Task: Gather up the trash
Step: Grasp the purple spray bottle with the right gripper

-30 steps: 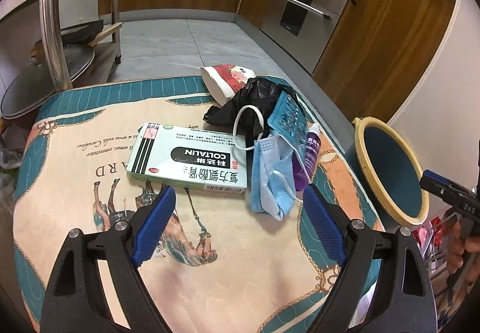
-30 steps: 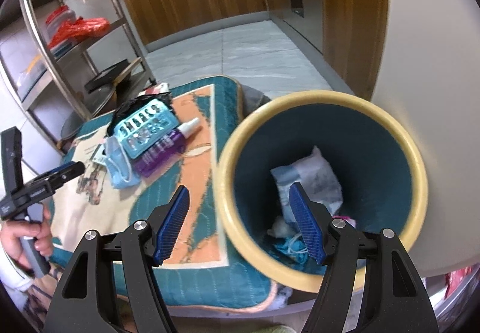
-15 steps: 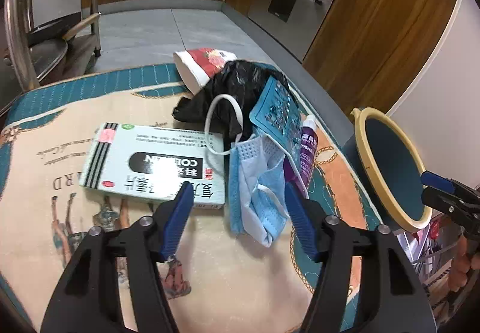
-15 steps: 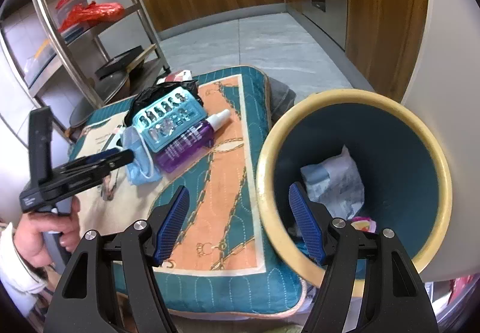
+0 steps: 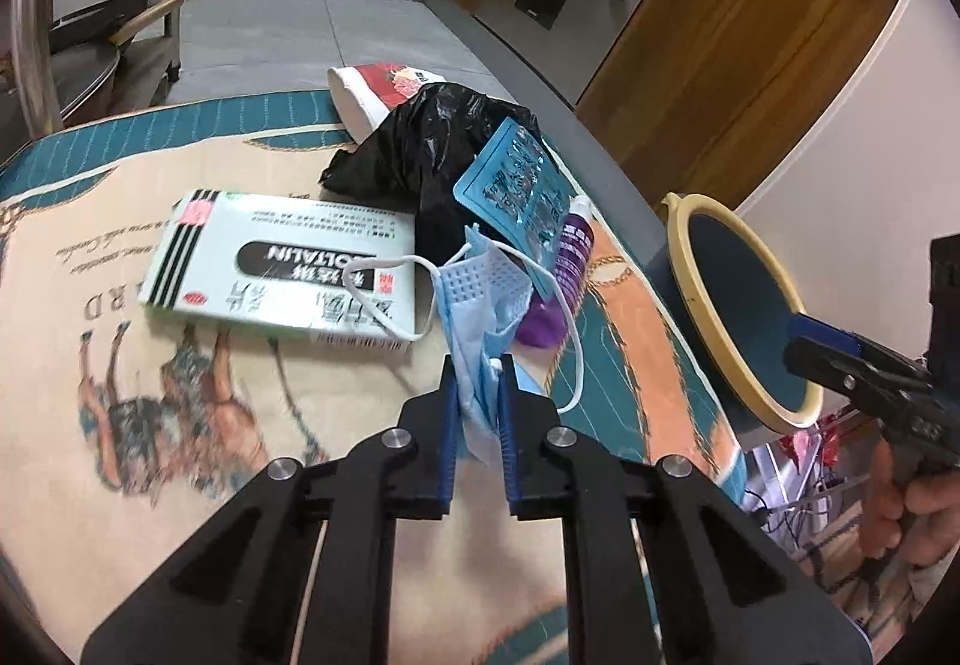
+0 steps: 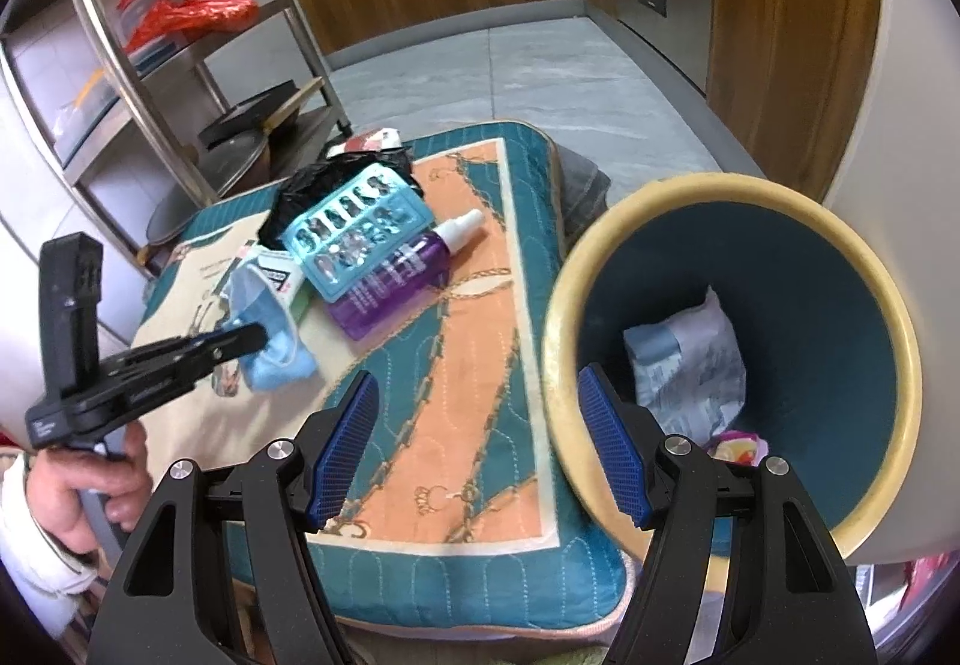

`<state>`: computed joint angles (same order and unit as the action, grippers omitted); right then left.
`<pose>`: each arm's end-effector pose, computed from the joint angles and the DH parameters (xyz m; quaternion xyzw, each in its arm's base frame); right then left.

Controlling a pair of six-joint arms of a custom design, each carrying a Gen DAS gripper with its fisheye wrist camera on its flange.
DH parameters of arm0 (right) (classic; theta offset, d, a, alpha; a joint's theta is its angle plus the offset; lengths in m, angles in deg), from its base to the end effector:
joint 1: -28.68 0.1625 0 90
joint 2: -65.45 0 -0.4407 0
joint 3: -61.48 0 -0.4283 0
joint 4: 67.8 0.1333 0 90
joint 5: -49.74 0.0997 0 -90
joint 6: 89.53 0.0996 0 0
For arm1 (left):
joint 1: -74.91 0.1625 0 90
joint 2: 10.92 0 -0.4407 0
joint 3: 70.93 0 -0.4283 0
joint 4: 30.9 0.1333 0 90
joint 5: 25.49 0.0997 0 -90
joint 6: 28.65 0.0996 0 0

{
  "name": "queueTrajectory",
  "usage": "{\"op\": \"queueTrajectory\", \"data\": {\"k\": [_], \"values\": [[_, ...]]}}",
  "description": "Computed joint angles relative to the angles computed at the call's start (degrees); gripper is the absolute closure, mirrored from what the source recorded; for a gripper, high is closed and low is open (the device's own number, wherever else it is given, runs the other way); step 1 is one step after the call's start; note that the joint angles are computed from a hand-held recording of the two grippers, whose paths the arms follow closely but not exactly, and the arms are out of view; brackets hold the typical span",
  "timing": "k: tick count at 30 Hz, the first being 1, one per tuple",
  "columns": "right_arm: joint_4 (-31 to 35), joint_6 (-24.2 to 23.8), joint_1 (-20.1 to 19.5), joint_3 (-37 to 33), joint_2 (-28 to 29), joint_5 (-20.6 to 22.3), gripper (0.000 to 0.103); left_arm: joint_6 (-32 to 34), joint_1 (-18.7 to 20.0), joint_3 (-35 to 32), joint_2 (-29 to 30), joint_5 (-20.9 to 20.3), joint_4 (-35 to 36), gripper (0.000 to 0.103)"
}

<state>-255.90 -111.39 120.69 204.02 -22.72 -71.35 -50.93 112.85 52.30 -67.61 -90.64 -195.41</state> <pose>0.0957 -0.3915 0.2621 0.0873 -0.8954 0.3106 0.3068 -0.3054 -0.4602 0.0622 0.2359 0.9453 -0.1838 0.1300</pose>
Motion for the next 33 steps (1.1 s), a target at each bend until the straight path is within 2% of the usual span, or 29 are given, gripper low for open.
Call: {"op": "queueTrajectory", "data": {"k": [6,10,15,18,25,33], "values": [[1.12,2.57,-0.2,-1.1,1.46,2.62,0.033,-1.41,-1.6,1.61,-4.63,1.78,4.38,0.092],[1.58,7.01,-1.66,-2.3,2.6,5.26,0.033,-2.1,-2.55,2.38,-7.78,3.33,7.05,0.092],[0.84,12.6,-2.29,-4.5,5.75,6.12,0.033,-2.68,-2.79,3.89,-10.93,5.16,7.71,0.092],[0.25,16.36,-2.75,-6.18,8.23,6.42,0.033,-4.07,-1.97,4.29,-11.24,4.92,6.9,0.092],[-0.57,20.62,-2.47,-11.16,14.41,4.01,0.037,-5.17,-0.71,4.86,-10.71,3.79,4.68,0.092],[3.15,19.13,-0.66,-16.31,20.6,-1.91,0.043,-5.74,0.47,4.64,-9.87,2.34,4.24,0.092]]}}
